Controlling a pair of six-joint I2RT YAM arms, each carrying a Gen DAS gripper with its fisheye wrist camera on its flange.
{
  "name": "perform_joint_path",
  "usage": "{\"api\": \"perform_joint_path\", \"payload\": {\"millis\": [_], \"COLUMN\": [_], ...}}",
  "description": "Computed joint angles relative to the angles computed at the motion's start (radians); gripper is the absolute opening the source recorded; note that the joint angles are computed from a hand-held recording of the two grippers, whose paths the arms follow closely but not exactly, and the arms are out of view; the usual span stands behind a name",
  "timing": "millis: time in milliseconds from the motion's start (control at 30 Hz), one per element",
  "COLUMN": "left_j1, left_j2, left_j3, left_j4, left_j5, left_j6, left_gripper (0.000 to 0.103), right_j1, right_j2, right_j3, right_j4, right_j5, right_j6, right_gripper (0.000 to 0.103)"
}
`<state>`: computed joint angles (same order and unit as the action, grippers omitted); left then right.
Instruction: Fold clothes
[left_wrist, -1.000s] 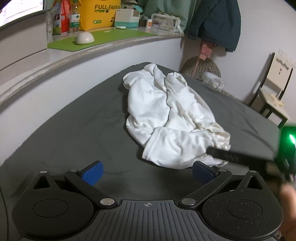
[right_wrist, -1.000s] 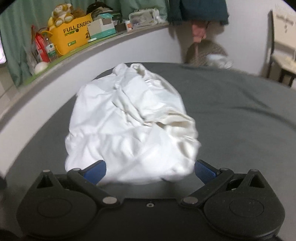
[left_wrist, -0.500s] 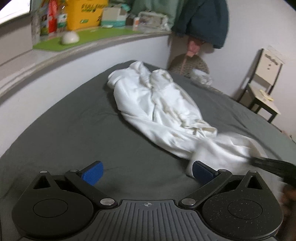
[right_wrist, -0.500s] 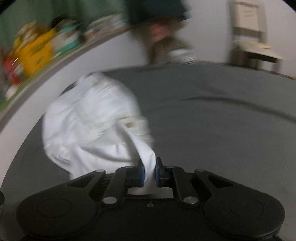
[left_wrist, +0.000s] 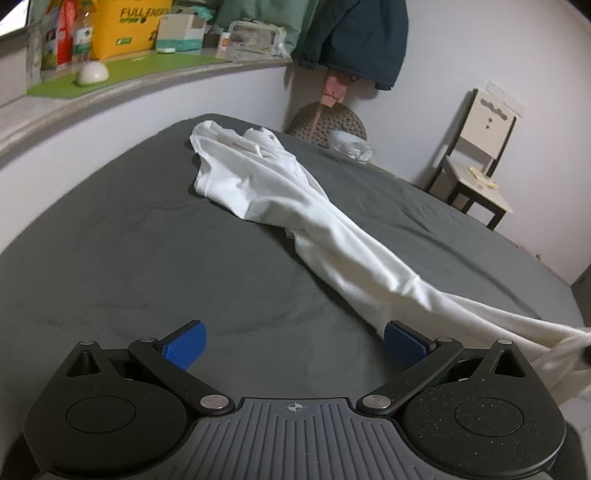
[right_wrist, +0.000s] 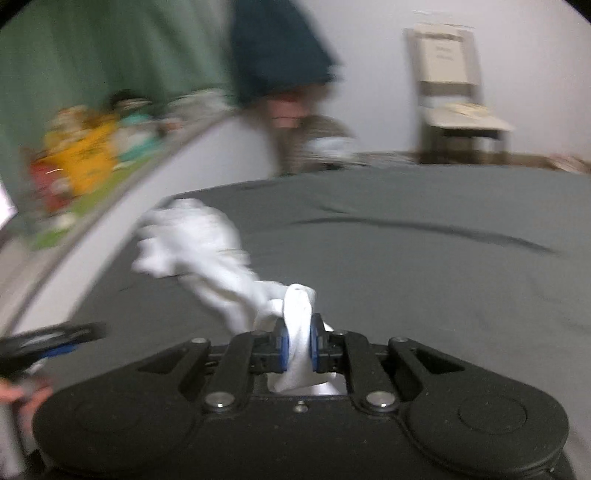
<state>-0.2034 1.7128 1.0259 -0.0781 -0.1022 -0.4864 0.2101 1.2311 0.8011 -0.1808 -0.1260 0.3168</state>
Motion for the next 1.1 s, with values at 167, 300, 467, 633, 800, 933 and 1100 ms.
{"api": "perform_joint_path", "payload": {"millis": [167,300,467,633,800,933,1100], "left_j1": [-0.045,-0.139,-0.224,-0.312,-0.466,-0.534,-0.558], "left_j2": [-0.039,-0.026,0.065,0.218,0.299,0.358,0.398], "left_j3": [-0.080,-0.084,-0.058,0.046,0.085,0.149,0.214], "left_j4": [0.161,0.217,0.287,0.276,0.294,0.245,0.255], "left_j5": [0.005,-0.137,-0.222,-0.248,-0.363,-0.466,-0.504], "left_j6": [-0.027,0.177,0.281,0.335,0.447,0.360,0.257], "left_gripper": [0.103,0.103,0.103,0.103,0.103,0.103,0.103], "right_j1": [-0.012,-0.119,-0.283,-0.375,-0.358,-0.352,-0.299], "right_j2": [-0.199,-0.258,-0.323,-0.354,-0.326,-0.275,-0.171], "right_j3": [-0.018,0.063,0.144,0.241,0.350,0.477,0.650], "right_j4": [0.082,0.113,0.164,0.142,0.098,0.039,-0.032], "right_j5": [-0.083,-0.164,-0.294,-0.356,-0.318,-0.341,-0.351], "right_j6": [0.028,0.007,0.043,0.049,-0.034,-0.060,-0.112], "right_gripper": [0.011,0.011,0.011,0.011,0.011,0.011,0.011]}}
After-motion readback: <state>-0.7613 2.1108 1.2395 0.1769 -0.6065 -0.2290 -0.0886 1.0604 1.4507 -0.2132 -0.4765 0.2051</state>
